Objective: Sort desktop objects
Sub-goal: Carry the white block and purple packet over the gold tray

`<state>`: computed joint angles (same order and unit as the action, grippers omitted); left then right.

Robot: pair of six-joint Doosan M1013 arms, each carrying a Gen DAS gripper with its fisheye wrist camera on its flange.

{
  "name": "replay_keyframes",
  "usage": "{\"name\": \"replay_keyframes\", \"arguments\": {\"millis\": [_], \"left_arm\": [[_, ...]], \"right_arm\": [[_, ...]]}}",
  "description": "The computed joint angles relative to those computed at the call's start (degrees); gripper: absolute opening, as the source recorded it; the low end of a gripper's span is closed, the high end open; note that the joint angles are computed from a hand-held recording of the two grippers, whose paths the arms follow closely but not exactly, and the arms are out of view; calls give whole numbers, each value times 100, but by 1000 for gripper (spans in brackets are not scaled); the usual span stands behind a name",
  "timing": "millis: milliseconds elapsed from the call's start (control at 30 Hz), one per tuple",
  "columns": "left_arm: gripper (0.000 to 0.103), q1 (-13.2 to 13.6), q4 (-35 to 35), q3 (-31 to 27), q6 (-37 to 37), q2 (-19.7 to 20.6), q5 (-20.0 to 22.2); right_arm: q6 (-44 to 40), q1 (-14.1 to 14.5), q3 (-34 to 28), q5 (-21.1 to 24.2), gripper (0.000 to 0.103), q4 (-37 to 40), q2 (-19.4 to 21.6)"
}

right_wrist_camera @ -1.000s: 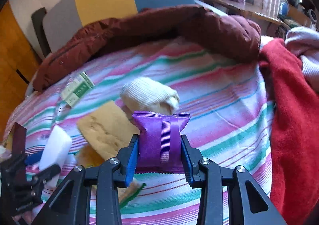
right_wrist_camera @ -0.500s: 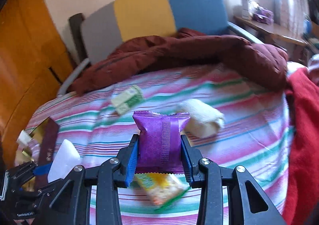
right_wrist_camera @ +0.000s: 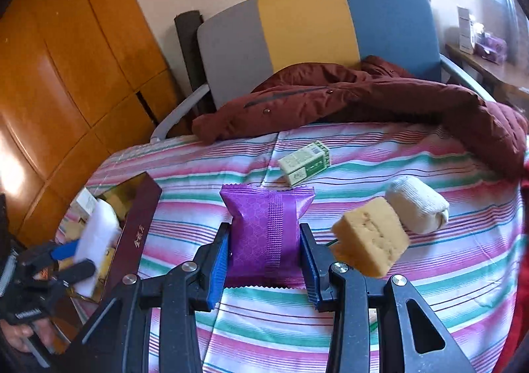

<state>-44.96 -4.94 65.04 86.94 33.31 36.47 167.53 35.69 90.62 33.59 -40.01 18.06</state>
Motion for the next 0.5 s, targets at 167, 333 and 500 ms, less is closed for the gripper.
{"name": "replay_keyframes", "arguments": {"millis": [167,333,500], "left_arm": [[57,79,242,373,-341,-259,-333],[57,153,714,642,-892,-429,-459],[57,271,941,908,-1340,-579,-548]], "right_arm": [[-260,91,-193,-147,40,245,84],[-731,240,-529,-341,40,586,259],[-1445,369,-957,-418,40,1247,544]]}}
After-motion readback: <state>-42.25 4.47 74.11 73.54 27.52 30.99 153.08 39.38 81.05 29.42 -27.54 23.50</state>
